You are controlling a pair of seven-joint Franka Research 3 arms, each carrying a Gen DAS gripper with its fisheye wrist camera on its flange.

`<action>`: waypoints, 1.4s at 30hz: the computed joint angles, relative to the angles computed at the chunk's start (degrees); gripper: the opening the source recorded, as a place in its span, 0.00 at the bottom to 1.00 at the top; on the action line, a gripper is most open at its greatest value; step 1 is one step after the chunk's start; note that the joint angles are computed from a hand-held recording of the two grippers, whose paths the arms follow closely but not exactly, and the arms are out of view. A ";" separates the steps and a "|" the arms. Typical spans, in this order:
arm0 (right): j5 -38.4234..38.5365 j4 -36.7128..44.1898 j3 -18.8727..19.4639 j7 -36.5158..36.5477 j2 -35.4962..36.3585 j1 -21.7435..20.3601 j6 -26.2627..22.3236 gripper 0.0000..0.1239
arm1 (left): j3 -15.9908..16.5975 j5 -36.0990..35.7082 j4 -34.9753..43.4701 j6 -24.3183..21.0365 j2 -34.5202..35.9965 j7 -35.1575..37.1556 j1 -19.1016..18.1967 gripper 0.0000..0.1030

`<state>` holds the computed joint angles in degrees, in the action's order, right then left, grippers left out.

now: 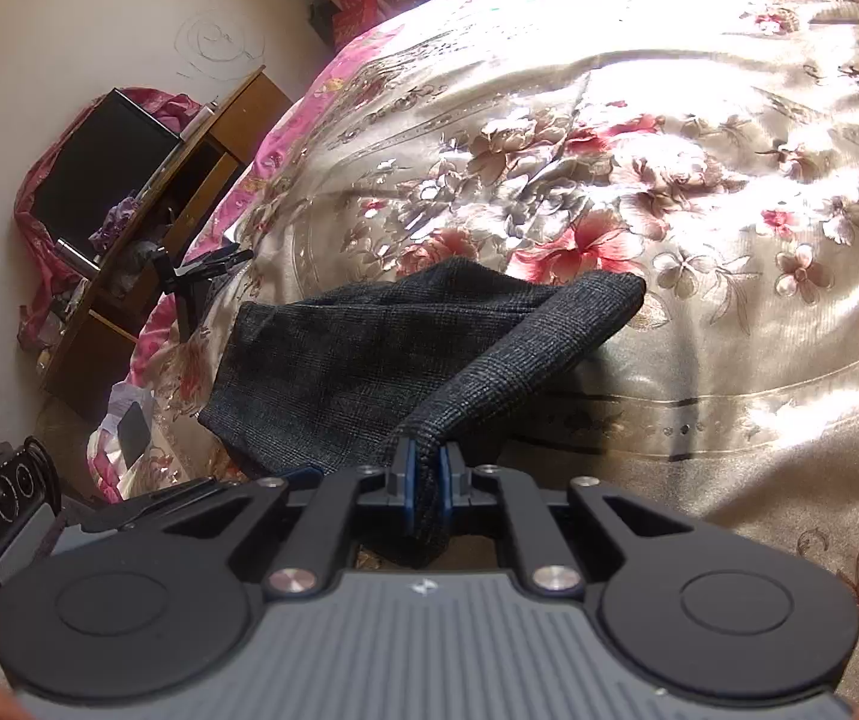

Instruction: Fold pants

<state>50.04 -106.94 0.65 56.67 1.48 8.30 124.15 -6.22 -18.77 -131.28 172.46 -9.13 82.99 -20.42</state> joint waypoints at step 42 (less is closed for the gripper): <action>3.65 12.58 3.32 13.05 11.84 -3.19 3.98 0.06 | -7.88 68.20 5.09 -0.53 1.63 -61.31 12.60 0.24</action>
